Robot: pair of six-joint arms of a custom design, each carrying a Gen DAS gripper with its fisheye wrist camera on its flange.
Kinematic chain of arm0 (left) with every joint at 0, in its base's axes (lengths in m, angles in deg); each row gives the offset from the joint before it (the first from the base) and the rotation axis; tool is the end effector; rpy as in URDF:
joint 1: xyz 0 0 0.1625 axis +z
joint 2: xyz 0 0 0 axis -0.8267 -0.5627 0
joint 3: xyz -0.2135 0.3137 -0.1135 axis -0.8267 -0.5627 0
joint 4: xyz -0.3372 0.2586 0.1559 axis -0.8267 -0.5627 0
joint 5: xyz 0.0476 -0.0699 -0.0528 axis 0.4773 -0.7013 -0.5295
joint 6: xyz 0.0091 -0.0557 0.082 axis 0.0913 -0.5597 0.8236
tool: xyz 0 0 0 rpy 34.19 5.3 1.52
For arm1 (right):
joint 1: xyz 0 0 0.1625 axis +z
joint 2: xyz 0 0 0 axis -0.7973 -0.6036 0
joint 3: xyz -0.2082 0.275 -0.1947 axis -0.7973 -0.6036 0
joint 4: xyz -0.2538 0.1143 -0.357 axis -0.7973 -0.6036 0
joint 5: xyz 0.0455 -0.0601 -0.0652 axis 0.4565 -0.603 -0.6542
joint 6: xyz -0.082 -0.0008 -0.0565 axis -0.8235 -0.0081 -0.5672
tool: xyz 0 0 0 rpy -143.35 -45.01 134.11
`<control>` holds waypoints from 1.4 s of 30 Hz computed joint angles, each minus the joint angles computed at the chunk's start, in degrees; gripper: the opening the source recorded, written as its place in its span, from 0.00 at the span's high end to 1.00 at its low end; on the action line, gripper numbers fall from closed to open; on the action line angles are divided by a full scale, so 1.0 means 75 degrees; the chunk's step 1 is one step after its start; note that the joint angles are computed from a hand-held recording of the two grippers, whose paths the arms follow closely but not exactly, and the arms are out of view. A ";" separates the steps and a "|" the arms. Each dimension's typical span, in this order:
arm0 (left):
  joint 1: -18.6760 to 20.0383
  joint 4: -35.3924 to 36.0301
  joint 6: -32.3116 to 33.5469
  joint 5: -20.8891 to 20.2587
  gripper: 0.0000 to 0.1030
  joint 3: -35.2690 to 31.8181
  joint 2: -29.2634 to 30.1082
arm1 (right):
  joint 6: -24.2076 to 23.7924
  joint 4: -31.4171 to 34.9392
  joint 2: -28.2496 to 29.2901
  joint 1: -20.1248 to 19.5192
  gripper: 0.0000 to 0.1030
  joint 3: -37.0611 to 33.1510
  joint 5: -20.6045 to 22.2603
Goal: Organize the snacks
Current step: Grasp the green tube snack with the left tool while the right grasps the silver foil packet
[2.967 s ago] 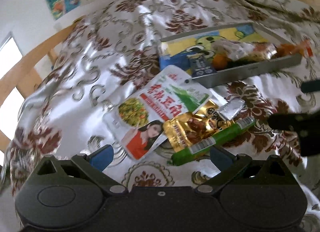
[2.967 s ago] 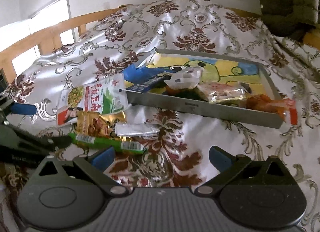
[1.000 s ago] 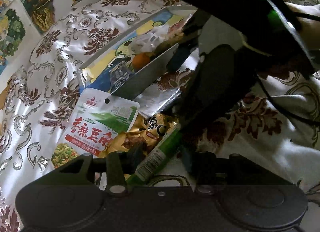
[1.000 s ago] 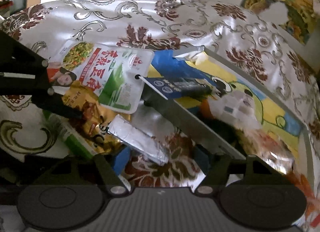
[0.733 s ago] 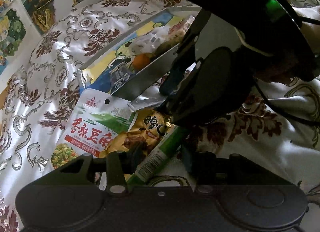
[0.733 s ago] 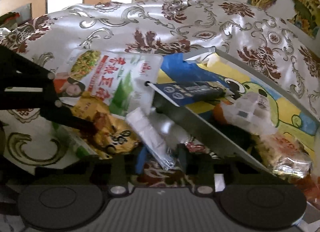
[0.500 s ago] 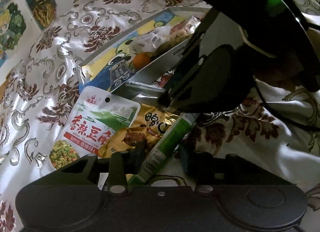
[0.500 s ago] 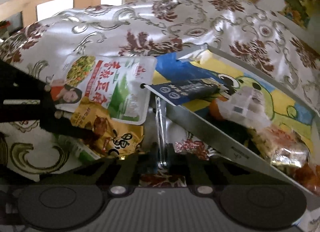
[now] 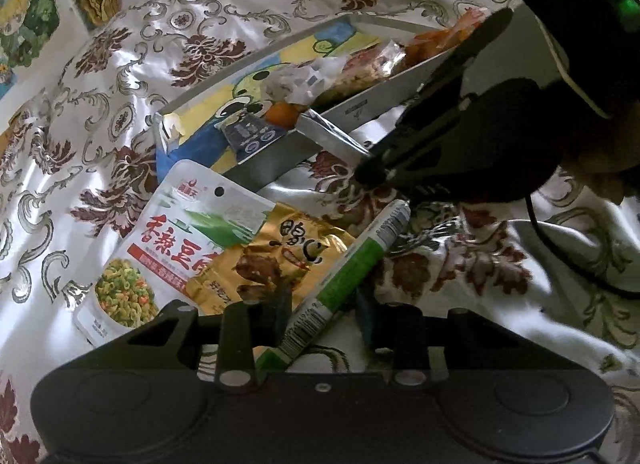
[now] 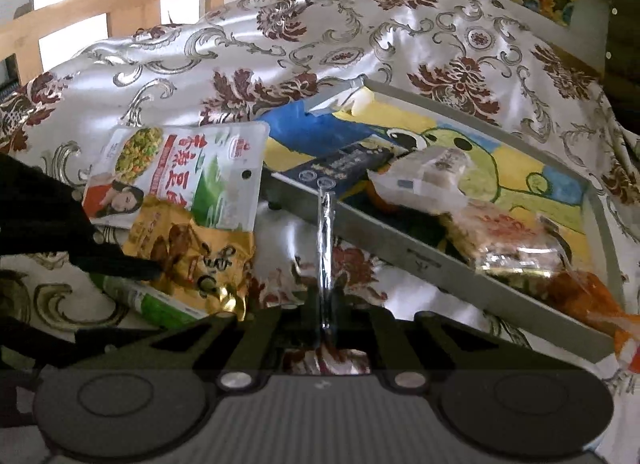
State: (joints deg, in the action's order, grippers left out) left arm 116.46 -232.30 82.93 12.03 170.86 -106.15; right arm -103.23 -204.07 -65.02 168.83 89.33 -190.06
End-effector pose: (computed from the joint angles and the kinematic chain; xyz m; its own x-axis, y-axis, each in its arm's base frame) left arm -0.0616 -0.4708 0.2093 -0.1543 0.8426 -0.5159 0.9601 0.2511 0.1231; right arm 0.2748 -0.4378 -0.0152 -0.6240 -0.0570 0.7793 -0.5779 0.7049 -0.4113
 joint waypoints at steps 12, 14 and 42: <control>0.0119 -0.0238 0.0601 -0.0102 0.65 0.0027 0.0144 | 0.1215 0.0585 -0.0566 0.0540 0.95 0.0697 -0.0716; 0.0206 -0.0171 0.0776 -0.0239 0.65 -0.0055 0.0189 | 0.1218 0.0660 -0.0650 0.0638 0.95 0.0777 -0.0849; -0.0179 -0.1549 -0.0536 -0.0070 0.73 0.0348 -0.0065 | 0.1326 -0.1184 -0.0530 0.0433 0.94 0.0921 -0.0015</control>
